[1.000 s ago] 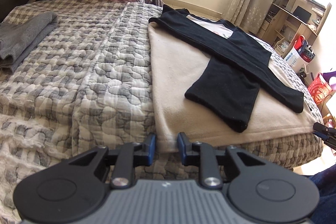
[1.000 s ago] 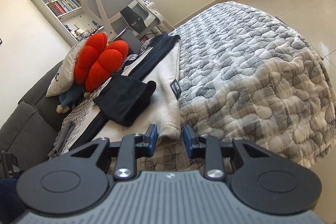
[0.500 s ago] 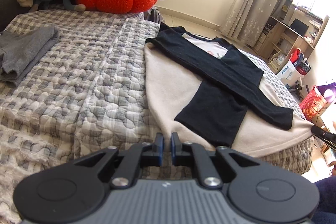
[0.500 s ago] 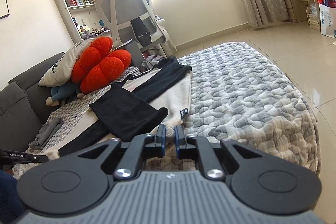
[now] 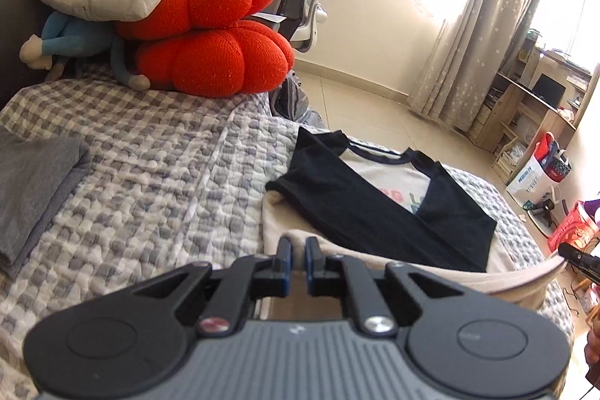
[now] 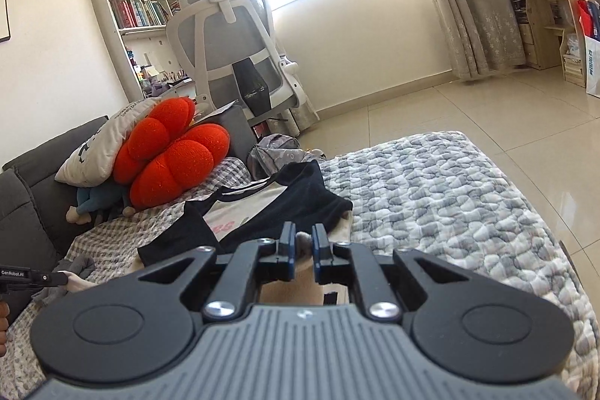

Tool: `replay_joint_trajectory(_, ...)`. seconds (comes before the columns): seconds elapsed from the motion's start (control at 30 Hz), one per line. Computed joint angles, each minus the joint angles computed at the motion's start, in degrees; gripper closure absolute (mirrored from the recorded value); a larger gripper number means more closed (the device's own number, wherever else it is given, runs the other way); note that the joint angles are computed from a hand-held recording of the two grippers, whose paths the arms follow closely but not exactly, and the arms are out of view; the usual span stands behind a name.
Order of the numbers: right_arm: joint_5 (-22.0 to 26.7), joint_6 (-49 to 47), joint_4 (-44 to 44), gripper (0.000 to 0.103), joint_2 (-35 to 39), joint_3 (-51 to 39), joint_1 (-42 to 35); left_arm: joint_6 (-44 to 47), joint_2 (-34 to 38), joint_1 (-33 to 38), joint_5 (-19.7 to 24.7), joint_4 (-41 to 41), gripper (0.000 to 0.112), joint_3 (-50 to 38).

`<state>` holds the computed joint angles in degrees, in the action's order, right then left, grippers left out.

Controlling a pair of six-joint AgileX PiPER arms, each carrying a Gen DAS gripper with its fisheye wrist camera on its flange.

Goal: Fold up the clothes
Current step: 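Close both grippers on the shirt hem and lift it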

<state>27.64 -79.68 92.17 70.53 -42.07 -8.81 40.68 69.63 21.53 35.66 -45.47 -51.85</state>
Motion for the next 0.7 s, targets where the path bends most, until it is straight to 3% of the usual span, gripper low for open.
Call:
replay_joint_trajectory(0.1, -3.8, 11.3, -10.2, 0.092, 13.5, -15.7, 3.5, -14.8, 12.8, -7.6, -7.1, 11.9, 0.105, -12.1)
replay_joint_trajectory(0.2, -6.5, 28.5, -27.2, 0.092, 26.7, -32.3, 6.4, -30.6, 25.9, -11.5, -7.6, 25.2, 0.105, -26.8)
replay_joint_trajectory(0.37, -3.5, 55.5, -50.9, 0.092, 42.9, -54.0, 8.3, -48.2, 43.6, -14.2, -0.1, 37.4, 0.105, -50.1)
replay_joint_trajectory(0.57, -0.1, 71.0, -65.9, 0.093, 52.6, -69.0, 9.1, -56.0, 56.9, -17.5, 7.0, 47.5, 0.105, -70.5)
replay_joint_trajectory(0.7, 2.5, 77.2, -74.6, 0.093, 57.6, -76.3, 10.2, -57.8, 68.1, -19.1, 16.4, 51.5, 0.104, -88.8)
